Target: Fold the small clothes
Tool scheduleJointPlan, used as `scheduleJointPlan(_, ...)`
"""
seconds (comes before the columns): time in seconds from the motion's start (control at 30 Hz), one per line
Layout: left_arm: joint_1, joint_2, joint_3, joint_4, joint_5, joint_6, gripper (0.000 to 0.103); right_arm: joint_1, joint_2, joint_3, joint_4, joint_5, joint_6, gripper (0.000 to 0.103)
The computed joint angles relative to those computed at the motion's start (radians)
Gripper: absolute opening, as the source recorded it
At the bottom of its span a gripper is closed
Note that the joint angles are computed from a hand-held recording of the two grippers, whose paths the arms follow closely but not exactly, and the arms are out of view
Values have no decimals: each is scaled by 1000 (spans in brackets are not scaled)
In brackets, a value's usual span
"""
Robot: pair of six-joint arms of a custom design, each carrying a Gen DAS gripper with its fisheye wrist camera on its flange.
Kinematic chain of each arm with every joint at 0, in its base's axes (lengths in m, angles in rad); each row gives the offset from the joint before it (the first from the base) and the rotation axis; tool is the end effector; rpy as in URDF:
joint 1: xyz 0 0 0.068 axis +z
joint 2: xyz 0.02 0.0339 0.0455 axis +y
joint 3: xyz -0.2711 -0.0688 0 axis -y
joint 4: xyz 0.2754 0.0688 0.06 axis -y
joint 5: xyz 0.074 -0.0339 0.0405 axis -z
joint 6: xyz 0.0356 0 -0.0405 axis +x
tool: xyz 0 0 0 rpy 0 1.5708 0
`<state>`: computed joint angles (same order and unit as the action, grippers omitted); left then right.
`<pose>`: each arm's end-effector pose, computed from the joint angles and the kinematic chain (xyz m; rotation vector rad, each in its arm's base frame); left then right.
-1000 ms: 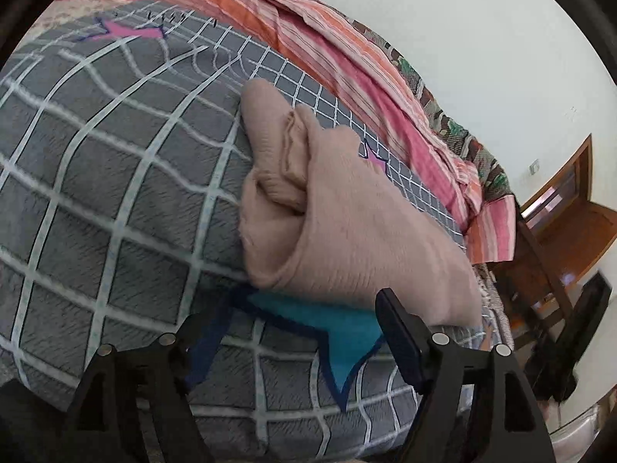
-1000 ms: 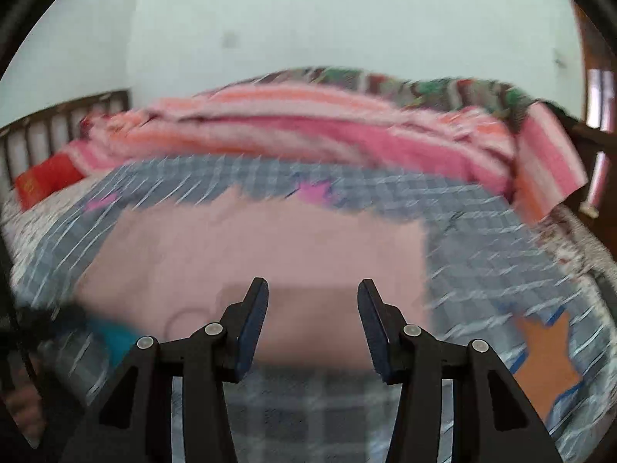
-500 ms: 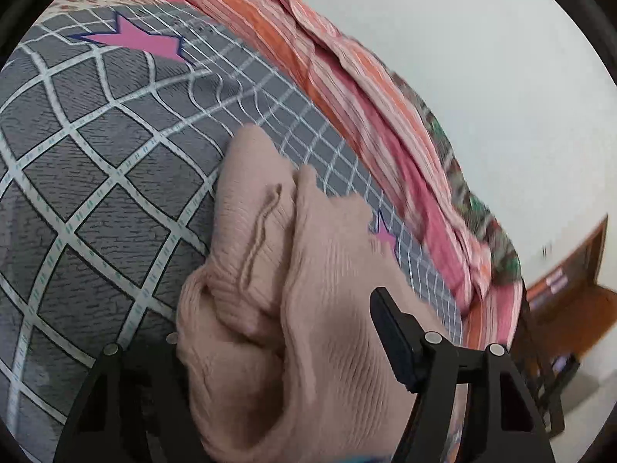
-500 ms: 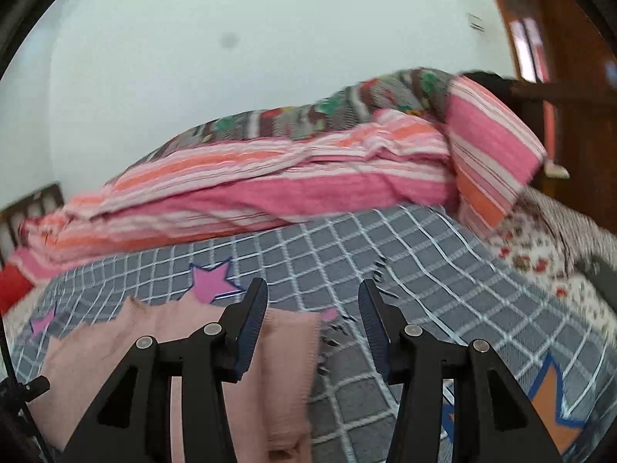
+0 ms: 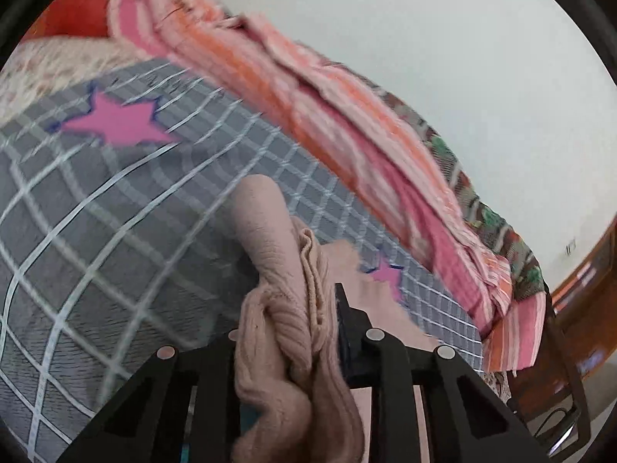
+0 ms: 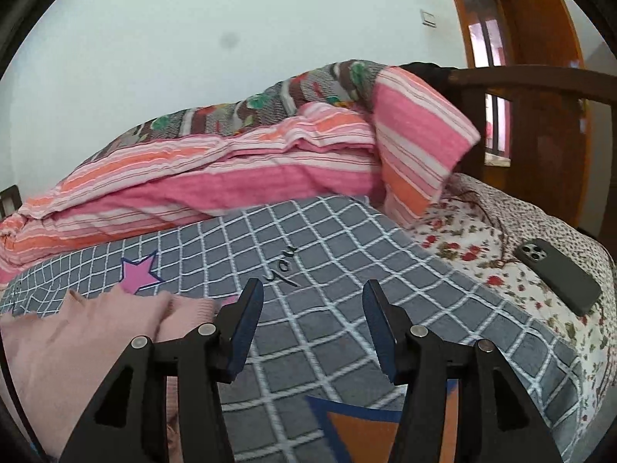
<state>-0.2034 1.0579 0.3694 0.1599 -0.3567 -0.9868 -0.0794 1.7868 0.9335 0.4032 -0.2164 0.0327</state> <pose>0.2282 -0.0344 0.1669 -0.9889 1.8327 -0.3574 0.4017 -0.0243 0.1629 -0.0242 2.0146 0.1888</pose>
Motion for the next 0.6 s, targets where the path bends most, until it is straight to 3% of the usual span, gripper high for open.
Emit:
scheduleJointPlan(0.13,-112,85,186,-118,-91,14,22,-26,-14,-15,25,5,11,53)
scheduleJointPlan(0.23,-195,196,329,-135,-117,73,22,-41,-18,-23,39,15,5,53)
scheduleJointPlan(0.4,-323,481,577,-128,-151,83,22,-125,17,28,-28,-130,80,53)
scheduleJointPlan(0.6,-419,880,854,-164,-22,104,22,-197,66,80,-58,-294,152,53)
